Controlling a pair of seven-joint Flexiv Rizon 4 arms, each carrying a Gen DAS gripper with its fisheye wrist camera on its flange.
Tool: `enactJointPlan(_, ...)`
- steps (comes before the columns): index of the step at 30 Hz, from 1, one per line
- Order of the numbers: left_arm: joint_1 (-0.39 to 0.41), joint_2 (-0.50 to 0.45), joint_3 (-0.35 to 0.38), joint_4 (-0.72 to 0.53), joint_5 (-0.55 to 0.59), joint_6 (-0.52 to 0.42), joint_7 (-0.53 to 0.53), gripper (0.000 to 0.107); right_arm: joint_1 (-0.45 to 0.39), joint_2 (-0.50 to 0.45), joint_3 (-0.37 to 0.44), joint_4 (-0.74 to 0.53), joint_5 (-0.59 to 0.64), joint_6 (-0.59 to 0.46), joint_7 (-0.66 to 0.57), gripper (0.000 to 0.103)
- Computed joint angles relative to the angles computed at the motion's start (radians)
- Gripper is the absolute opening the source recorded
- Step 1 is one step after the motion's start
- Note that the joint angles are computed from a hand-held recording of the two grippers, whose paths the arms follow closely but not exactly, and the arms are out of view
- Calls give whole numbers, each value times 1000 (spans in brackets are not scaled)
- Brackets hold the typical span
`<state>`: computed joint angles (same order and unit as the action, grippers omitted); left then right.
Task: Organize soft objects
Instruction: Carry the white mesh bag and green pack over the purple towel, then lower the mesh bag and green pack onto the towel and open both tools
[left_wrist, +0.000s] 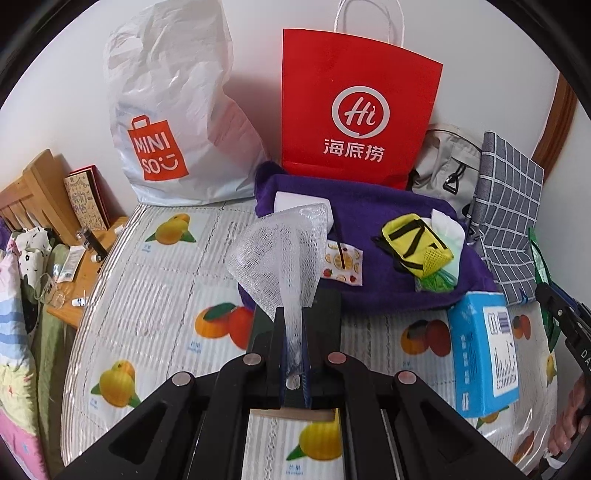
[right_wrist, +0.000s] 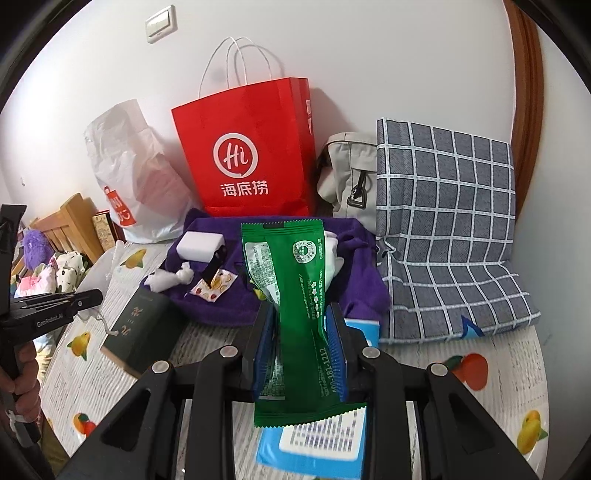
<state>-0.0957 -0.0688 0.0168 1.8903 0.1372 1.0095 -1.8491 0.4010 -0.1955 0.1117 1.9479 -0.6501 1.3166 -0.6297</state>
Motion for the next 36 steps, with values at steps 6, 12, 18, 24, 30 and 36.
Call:
enactJointPlan(6,6,-49,2,-47,-11,3,13,7,5,-54,-12,-57,20,-2,-26,29)
enactJointPlan(12,8,-98,11,-94,-30,7,15,7,9,-108,-22,-119,63,-16,-76,29)
enactJointPlan(18,9,-156,19,-153,-50,9,28,7,13,-154,-30,-181,108,-27,-128,29)
enactJointPlan(24,5,-217,28,-215,-61,4,40,7,20,-203,-39,-252,142,-37,-171,29)
enactJointPlan(30,8,-268,31,-258,-91,-1,62,7,22,-261,-43,-323,182,-49,-209,29)
enactJointPlan(36,19,-308,23,-274,-146,26,84,7,17,-301,-31,-366,227,-70,-269,29)
